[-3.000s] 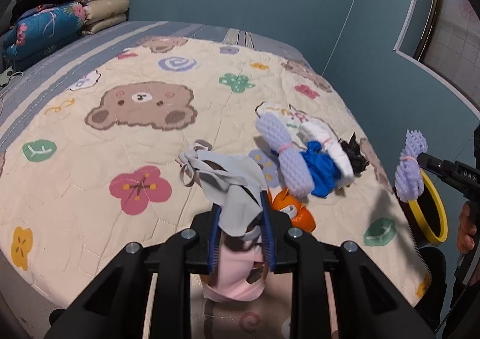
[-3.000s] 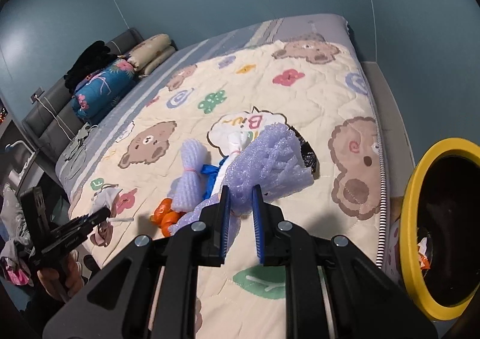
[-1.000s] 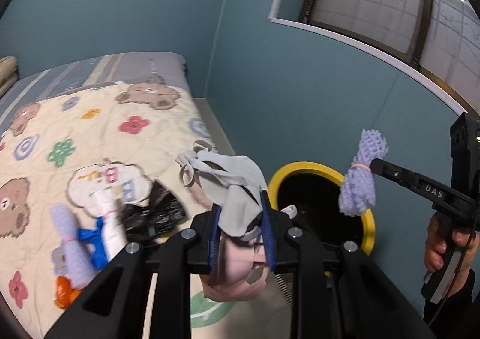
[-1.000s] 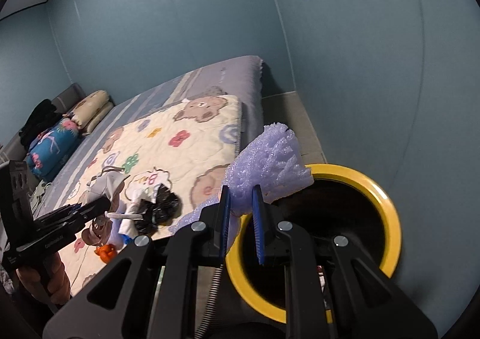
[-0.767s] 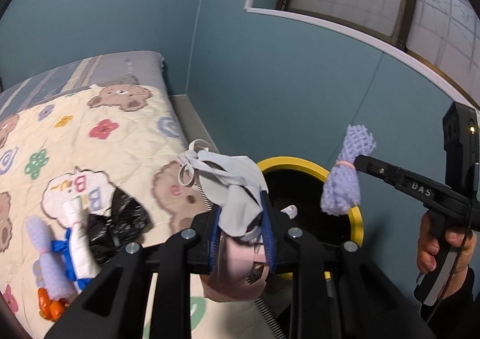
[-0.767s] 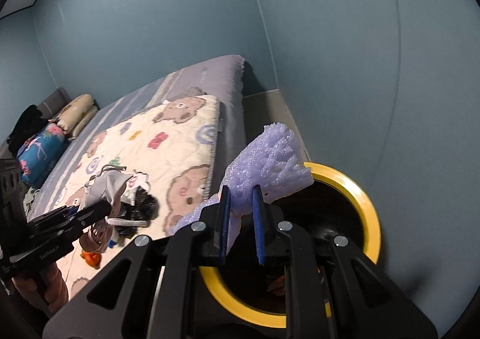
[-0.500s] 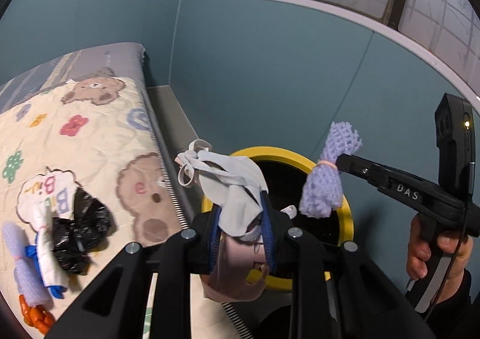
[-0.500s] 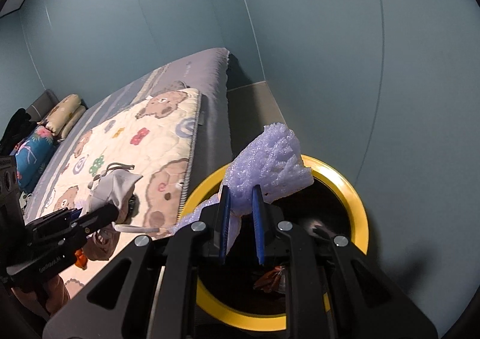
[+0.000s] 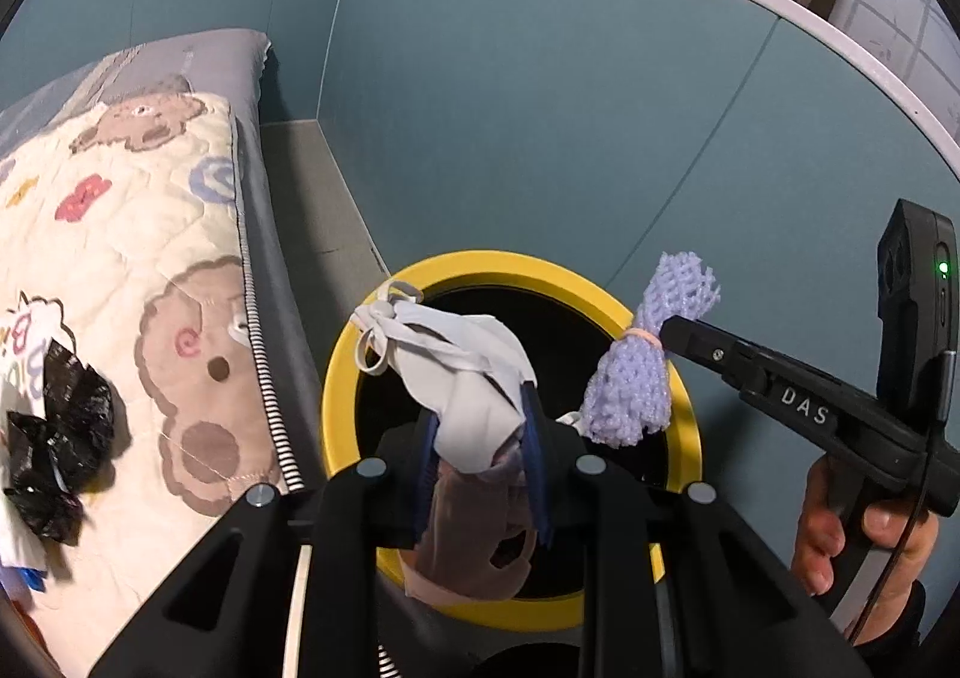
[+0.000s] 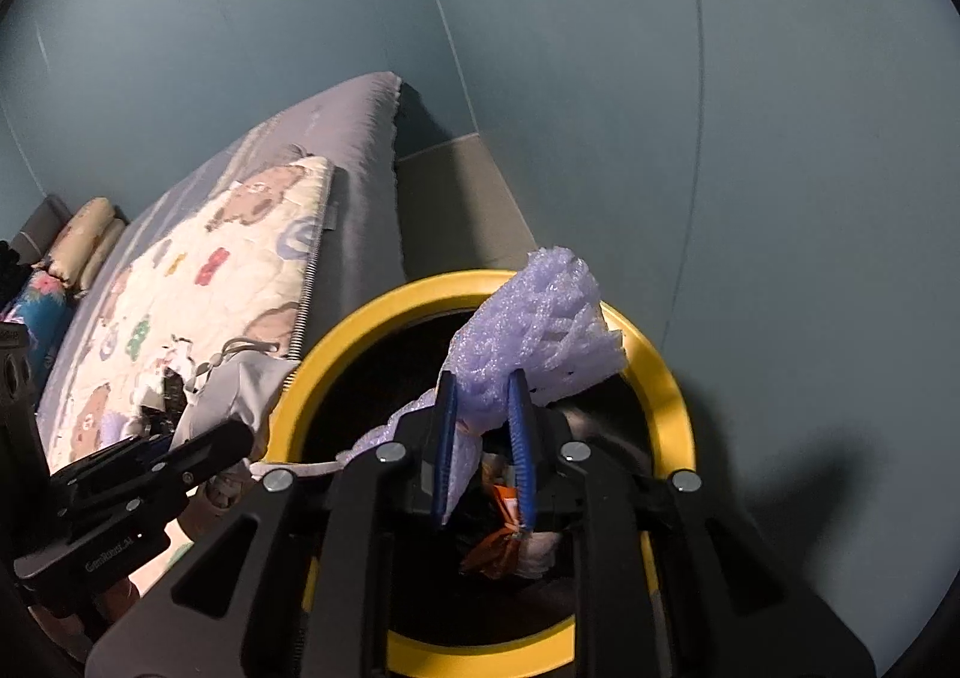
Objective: Collect trash
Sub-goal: 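Open both tools to drop the mask and foam net into the bin, then move both tools back over the trash on the bed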
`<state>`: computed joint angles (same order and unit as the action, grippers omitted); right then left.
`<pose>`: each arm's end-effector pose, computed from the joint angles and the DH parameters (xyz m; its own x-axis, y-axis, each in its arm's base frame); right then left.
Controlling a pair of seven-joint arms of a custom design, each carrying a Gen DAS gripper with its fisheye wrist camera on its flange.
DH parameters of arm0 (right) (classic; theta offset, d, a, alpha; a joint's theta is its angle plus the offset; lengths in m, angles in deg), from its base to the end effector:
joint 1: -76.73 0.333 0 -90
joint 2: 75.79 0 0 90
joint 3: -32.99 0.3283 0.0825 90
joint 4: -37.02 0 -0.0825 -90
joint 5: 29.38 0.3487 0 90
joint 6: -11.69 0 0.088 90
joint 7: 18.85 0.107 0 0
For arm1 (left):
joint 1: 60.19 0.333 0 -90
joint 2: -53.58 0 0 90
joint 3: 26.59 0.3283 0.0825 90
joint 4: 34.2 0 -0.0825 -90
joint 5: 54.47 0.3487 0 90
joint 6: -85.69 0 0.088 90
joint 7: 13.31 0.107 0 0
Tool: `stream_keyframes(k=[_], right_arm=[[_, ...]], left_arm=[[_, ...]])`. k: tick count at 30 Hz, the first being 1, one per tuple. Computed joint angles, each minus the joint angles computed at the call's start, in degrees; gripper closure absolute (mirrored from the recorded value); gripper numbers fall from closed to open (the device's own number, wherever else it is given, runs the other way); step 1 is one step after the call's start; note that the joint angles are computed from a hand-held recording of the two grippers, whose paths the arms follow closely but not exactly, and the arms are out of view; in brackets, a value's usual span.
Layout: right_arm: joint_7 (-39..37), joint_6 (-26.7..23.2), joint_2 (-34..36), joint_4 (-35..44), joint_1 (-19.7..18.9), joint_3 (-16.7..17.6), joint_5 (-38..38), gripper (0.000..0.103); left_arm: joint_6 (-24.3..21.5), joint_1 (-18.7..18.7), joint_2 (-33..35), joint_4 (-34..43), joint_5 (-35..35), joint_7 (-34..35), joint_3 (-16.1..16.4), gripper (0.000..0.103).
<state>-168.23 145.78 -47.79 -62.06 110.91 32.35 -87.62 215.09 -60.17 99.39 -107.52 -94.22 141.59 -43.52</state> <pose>0.5567 0.3543 0.3502 -0.6523 -0.7244 -0.2230 -0.4463 0.6049 -0.6594 0.7269 -0.1702 0.3408 -0.8162 -0.4830 0.3171 -0.5601 0.5269 -0.6393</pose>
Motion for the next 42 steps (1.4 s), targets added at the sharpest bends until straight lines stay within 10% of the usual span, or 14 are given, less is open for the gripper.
stream_keyframes(k=[19,42], right_arm=[[0.1,-0.54,2.0,4.0,1.26,0.16,1.15,0.045],[-23.44,-3.06,23.29,42.92,7.54,-4.76,9.35,0.021]], left_arm=[[4.78,4.29,-1.82,-1.37,-4.37,1.23,-0.01,0.019],[11.21,14.18,0.68,4.77,-6.81,1.33,2.19,0.008]])
